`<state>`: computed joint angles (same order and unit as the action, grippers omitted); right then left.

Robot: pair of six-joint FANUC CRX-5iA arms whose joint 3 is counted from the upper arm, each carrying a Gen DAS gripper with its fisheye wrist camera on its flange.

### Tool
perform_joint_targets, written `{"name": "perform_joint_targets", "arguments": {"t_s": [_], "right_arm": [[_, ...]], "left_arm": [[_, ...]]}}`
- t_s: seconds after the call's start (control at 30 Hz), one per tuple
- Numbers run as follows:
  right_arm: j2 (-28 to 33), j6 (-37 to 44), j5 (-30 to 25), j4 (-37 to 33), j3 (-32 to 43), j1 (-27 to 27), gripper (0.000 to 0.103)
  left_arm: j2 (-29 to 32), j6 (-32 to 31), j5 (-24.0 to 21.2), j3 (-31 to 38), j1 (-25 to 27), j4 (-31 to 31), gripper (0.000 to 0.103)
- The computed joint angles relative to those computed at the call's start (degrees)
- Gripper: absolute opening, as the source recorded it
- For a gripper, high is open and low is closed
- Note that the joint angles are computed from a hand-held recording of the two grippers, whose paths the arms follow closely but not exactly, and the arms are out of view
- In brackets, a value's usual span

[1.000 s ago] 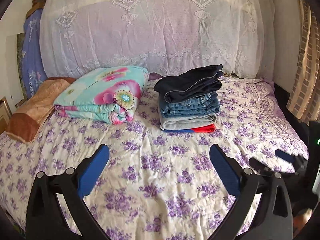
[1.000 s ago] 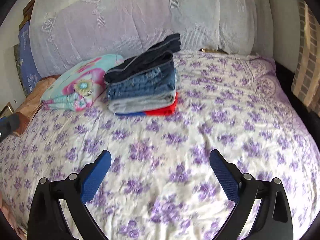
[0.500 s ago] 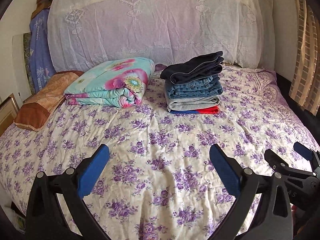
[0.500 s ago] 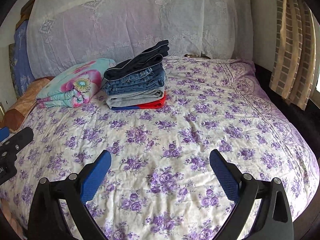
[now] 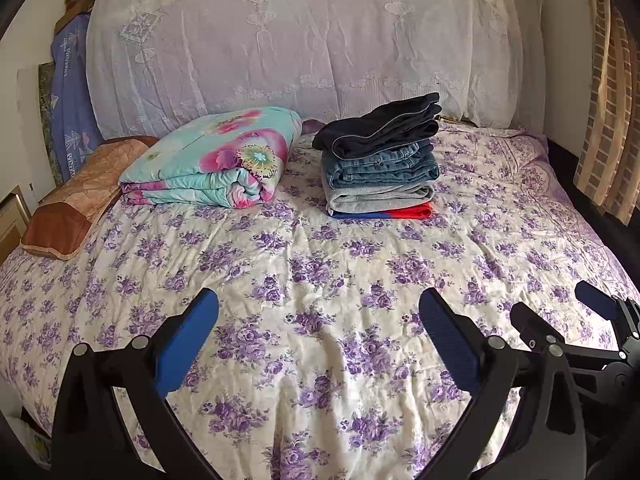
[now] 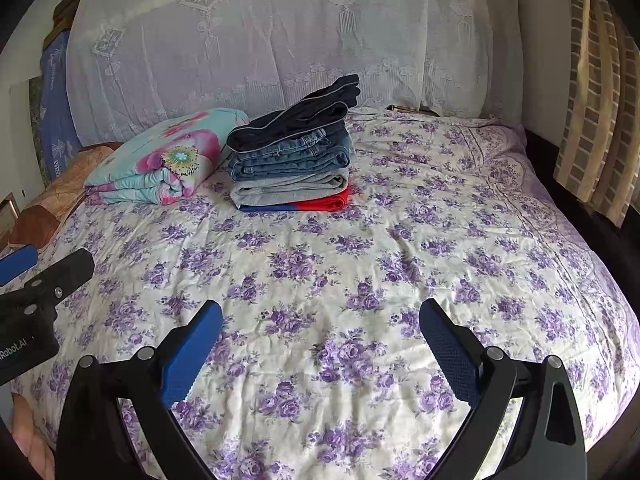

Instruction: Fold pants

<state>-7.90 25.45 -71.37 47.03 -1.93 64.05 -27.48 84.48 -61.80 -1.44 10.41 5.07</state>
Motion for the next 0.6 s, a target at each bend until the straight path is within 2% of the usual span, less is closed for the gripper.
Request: {"name": "perform_joint_targets", "arguments": {"t_s": [0.43,0.6], "right_arm": [[0.28,-0.11,-0.26,-0.19,0.25,-0.15,0.099],[0.23,0.03,-0.19,-0.23,0.21,-0.24,0.099]], "left_arm": [[0.69,1.3,-0.56,0.71,-1.06,-1.6,0.098],[0.79,0.55,-0.79,0.28,-0.03,-0.25,0.098]]}}
